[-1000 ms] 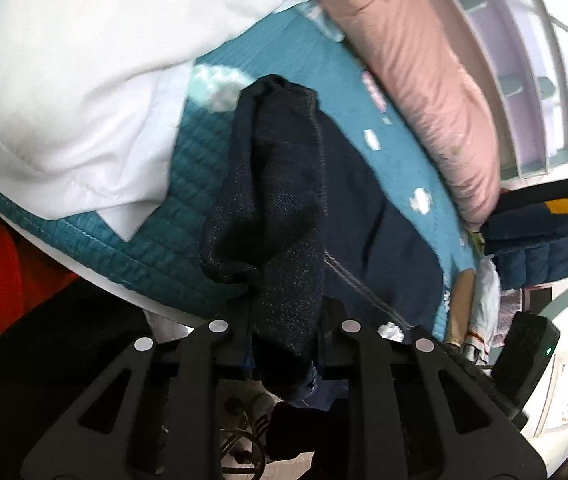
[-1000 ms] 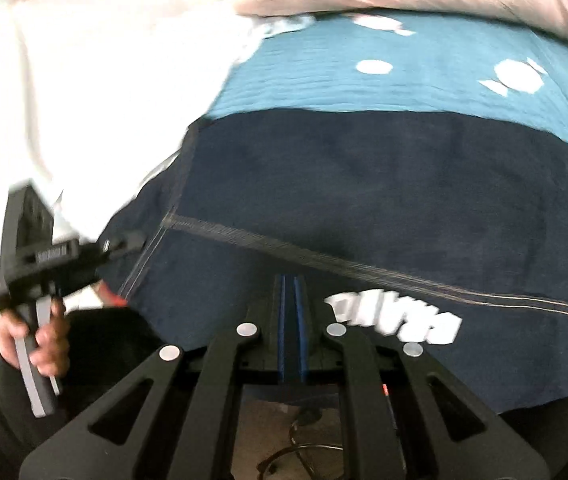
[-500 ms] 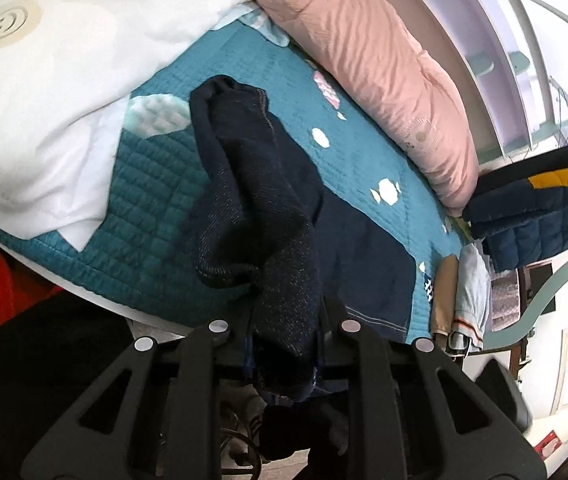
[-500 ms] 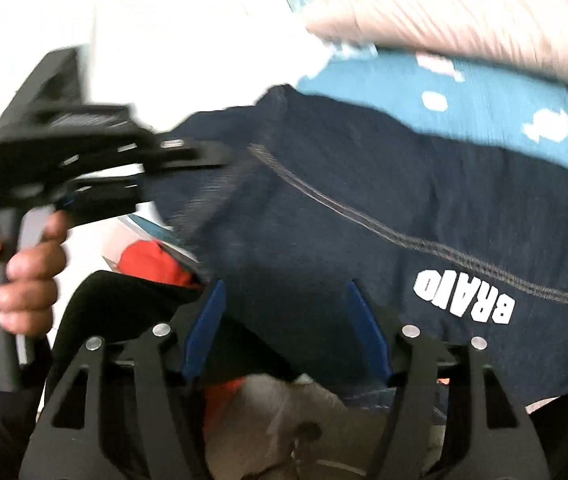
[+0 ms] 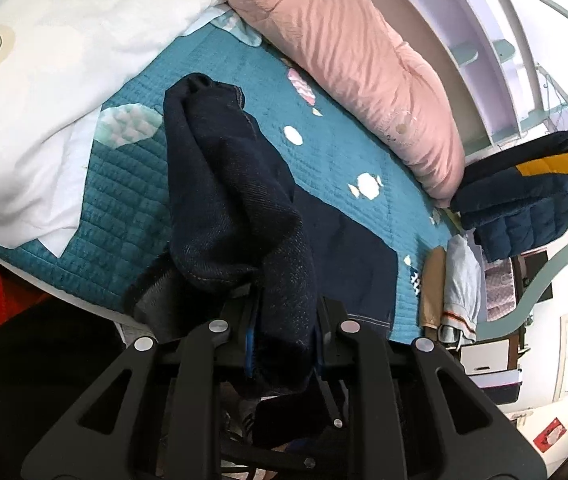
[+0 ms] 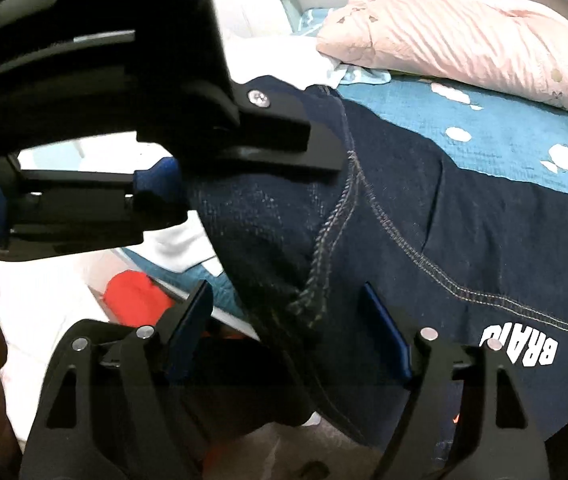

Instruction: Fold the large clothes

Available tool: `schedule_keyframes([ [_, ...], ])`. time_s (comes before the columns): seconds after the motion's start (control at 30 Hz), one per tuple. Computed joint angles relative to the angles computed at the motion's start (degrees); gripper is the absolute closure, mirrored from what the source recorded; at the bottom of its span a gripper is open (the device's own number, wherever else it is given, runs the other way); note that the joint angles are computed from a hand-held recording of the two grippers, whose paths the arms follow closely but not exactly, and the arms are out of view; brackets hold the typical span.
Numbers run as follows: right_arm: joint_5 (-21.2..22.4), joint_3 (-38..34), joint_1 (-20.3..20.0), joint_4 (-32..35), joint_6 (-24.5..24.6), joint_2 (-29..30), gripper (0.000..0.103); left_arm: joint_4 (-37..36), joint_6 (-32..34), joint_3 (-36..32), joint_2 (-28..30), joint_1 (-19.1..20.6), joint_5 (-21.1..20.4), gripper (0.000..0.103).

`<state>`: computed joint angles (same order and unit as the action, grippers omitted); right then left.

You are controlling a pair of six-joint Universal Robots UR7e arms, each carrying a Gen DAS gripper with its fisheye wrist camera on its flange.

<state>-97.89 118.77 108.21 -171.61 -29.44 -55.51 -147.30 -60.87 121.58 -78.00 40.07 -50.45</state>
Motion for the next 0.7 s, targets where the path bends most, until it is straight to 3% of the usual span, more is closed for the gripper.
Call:
schedule_keyframes([
  [0.07,-2.9,-0.4,0.3,-0.7,-0.1,1.1,0.043,0.4,-0.7,0.4,-0.3,0.4,0.1,0.084],
  [0.1,-2.8,-0.8,-0.1,-0.1,0.0,1.2,0.056,0.8,-1.5,0.8,-0.7,0.6,0.2,0.084],
  [0.2,-1.5,-2.6,-1.7,3.4,1.1,1.7,0.079,-0.6,-3.0,2.8,-2.3,1.7,-1.2,0.083],
  [0.23,-0.9,-2.7,-2.0,4.3,1.7,1.5,0.081,-0.9,-3.5,3.2,-2.6,1.8,-1.2,0.08],
  [0.3,0.6,-3.5,-2.8,6.6,3.1,1.2,0.086,-3.5,-3.0,4.8,-3.7,1.5,-1.9,0.073],
  [0.33,1.7,-3.8,-3.4,7.5,3.5,0.7,0.087,-5.4,-2.5,5.7,-4.3,1.2,-2.3,0.059],
  [0.4,3.1,-5.1,-4.0,9.3,4.4,0.6,0.089,-8.9,-2.4,8.5,-6.5,-0.1,-0.7,0.047],
  [0.47,3.6,-5.7,-4.1,10.4,5.3,0.5,0.089,-9.4,-6.0,11.1,-8.7,-1.9,4.3,0.045],
  [0.53,3.7,-5.5,-3.9,10.8,5.6,0.4,0.089,-5.3,-11.2,12.3,-10.7,-1.8,6.2,0.042],
  [0.63,3.1,-5.9,-3.6,11.6,6.0,0.8,0.088,-4.8,-9.9,12.2,-9.6,2.3,1.1,0.042],
  [0.7,2.9,-6.1,-3.5,12.6,6.4,0.8,0.088,-9.2,-9.2,12.9,-8.1,4.6,-1.4,0.042],
])
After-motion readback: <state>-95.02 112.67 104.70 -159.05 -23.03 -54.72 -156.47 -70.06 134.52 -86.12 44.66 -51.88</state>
